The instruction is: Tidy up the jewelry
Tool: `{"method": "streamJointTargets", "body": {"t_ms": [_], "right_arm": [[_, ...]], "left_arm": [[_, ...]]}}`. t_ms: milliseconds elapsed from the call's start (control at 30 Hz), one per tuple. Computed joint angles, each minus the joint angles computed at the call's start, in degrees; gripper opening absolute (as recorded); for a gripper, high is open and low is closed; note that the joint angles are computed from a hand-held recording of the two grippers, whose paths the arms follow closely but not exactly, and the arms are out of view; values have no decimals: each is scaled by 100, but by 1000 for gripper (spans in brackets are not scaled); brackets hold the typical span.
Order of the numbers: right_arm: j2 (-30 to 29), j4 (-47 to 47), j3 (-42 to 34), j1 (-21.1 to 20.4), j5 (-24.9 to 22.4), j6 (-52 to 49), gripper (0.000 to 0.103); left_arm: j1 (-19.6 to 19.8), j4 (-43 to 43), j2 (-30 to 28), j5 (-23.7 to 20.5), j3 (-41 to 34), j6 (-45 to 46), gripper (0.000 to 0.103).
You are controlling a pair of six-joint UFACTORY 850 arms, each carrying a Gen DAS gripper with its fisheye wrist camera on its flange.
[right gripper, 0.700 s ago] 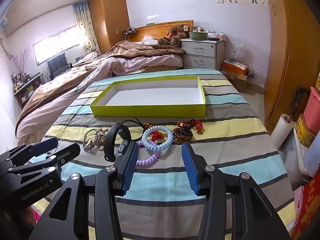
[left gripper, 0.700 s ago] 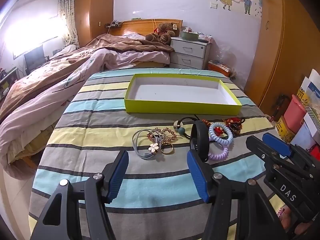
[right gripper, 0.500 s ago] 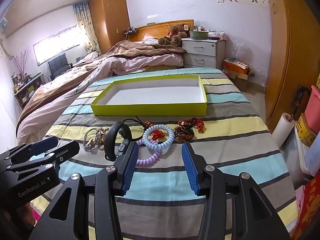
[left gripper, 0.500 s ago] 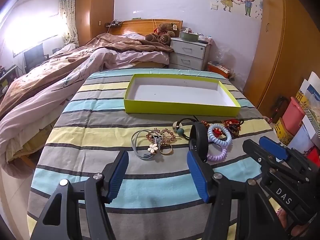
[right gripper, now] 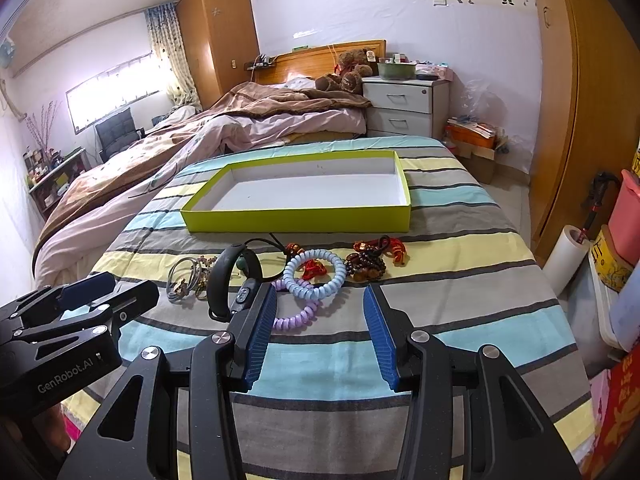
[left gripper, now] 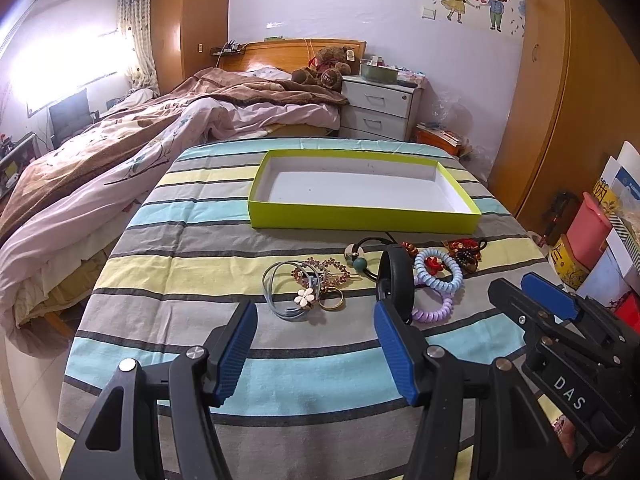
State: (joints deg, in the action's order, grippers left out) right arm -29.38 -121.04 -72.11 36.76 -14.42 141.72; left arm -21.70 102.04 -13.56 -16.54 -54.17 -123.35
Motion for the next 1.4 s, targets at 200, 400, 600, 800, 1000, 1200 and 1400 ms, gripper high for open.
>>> {"method": "streamJointTargets", "body": {"t_ms": [200, 400, 600, 800, 1000, 1200, 1400], "right_arm": [[12, -14, 11, -8, 8, 13, 46], [10, -28, 15, -5, -5, 29, 46], [17, 38, 23, -2, 3, -39, 46], [22, -10, 37, 1, 0, 3, 46], [20, 9, 36, 10, -13, -15, 46], [23, 27, 39, 15, -19, -23, 46], [23, 5, 41, 14, -15, -5, 46]], "left_arm": [[-18, -92, 25, -47, 12, 71, 60], [-19, -111, 53, -53, 32, 90, 60], [-16, -191, 65, -48, 37, 159, 60], [-17, -313, 78, -53, 46, 272, 60], [-23, -350, 59, -59, 29, 303, 60], [-18, -382, 13, -40, -10, 328, 60], [-8, -342, 1, -34, -21, 297, 60]]}}
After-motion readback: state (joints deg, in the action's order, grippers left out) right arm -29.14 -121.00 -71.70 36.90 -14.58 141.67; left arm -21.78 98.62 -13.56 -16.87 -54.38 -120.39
